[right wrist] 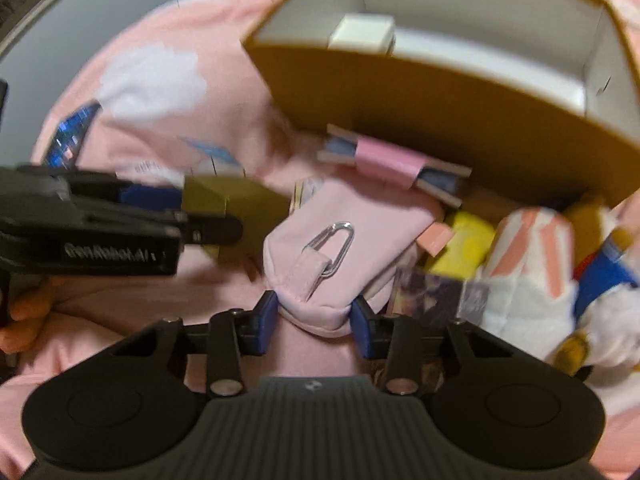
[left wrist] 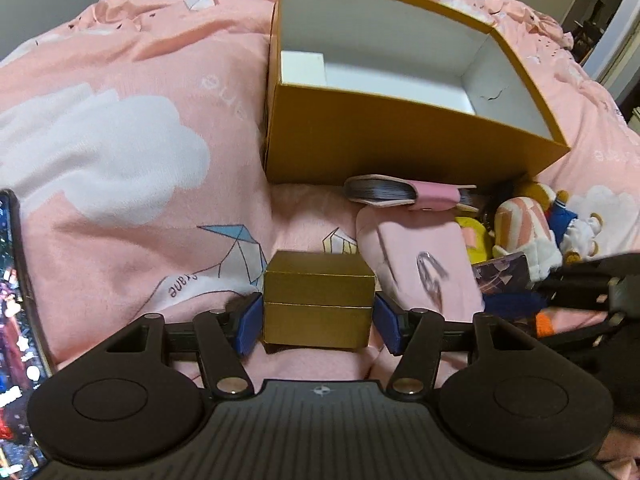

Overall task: Organize objects
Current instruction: 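Grasp the pink pouch with the right tool while the left tool holds the gold cube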

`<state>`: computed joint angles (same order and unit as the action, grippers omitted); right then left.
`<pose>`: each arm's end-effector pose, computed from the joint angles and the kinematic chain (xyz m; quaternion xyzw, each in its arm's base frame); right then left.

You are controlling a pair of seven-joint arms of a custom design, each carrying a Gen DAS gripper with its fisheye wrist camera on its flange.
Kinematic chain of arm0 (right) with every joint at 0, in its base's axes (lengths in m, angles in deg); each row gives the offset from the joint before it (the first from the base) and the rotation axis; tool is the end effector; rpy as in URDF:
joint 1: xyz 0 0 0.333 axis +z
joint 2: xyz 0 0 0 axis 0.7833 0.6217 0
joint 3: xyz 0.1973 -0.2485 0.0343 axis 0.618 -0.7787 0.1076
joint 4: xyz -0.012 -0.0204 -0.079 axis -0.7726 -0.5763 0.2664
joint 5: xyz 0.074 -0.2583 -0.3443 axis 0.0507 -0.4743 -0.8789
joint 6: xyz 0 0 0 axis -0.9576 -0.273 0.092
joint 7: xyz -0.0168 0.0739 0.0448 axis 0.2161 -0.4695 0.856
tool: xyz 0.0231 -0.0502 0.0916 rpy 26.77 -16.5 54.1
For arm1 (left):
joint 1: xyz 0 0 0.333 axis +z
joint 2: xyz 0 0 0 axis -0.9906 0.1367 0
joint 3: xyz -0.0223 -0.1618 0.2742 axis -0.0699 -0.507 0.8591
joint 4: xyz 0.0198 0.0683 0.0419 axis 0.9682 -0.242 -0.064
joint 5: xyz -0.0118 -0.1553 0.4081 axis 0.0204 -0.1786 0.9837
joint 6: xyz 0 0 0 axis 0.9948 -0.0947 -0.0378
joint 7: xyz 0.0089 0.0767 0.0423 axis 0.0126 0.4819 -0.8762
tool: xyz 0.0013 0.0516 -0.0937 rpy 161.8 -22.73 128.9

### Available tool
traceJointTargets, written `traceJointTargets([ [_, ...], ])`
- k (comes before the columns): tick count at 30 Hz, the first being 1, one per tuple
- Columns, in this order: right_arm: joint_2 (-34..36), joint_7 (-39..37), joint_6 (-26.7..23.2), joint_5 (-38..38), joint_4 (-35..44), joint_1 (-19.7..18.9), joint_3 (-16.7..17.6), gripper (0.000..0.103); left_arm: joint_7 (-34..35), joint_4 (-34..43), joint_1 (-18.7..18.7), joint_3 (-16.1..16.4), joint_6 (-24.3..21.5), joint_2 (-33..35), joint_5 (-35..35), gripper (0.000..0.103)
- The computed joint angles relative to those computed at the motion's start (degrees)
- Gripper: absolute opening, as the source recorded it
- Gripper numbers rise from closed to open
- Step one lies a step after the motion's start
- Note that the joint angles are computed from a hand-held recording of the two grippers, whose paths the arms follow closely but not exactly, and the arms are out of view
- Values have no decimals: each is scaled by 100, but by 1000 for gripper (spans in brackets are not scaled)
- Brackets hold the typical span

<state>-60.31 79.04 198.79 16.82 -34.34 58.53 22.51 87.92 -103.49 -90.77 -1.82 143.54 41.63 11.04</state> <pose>0.6707 0.1622 0.2921 -0.8774 0.3939 0.0312 0.2721 0.5925 -0.2048 0.3288 -0.7365 0.6307 -0.2061 0.1315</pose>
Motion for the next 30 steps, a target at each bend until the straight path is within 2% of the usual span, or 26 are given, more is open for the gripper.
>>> traceJointTargets([
  [2, -144, -247, 30, 314, -61, -130, 85, 35, 38, -38, 4, -7, 22, -59, 3, 67],
  [4, -272, -454, -9, 617, -92, -214, 121, 24, 94, -98, 16, -28, 65, -145, -24, 67],
  [5, -306, -507, -122, 774, -62, -259, 126, 15, 110, -112, 9, -32, 53, -182, -14, 67],
  [6, -325, -568, -295, 948, -10, -316, 129, 0, 21, -107, -36, 7, 11, -206, 128, 67],
  [8, -326, -637, -379, 1275, 81, -343, 117, 0, -29, -105, -44, 20, 56, -202, 217, 67],
  [10, -260, -614, -10, 1271, 134, -180, 80, 0, 46, -59, 10, -23, 128, -119, 46, 67],
  [12, -54, -360, 56, 1125, 338, -104, 26, 0, 20, 19, -5, -10, 144, -25, 36, 67],
  [14, 0, -329, 113, 1104, 383, -121, 54, 4, -68, 58, -47, 28, 174, 13, 133, 67],
  [17, -200, -667, 324, 1193, 161, -182, 109, 10, -41, 84, -27, 11, 265, 38, 83, 67],
  [18, -324, -847, 413, 1249, 8, -211, 117, 20, -16, 101, -25, 6, 280, 48, 77, 67],
  [19, -412, -1010, 467, 1296, -95, -226, 118, 36, 37, 110, -9, -16, 320, 58, 30, 67],
  [20, -508, -1163, 516, 1309, -202, -226, 107, 41, 145, 117, 35, -68, 366, 75, -89, 67],
  [23, -638, -1398, 628, 1114, -423, -139, 19, 42, 462, 163, 124, -201, 454, 143, -444, 67],
  [27, -524, -1391, 795, 777, -489, -5, -37, 48, 398, 247, -18, -83, 441, 210, -310, 67],
  [28, -469, -1518, 930, 812, -481, -6, 4, 56, 372, 250, -29, -71, 447, 212, -303, 67],
  [30, -344, -1796, 1347, 852, -462, 18, 91, 60, 304, 251, -52, -38, 474, 215, -271, 67],
])
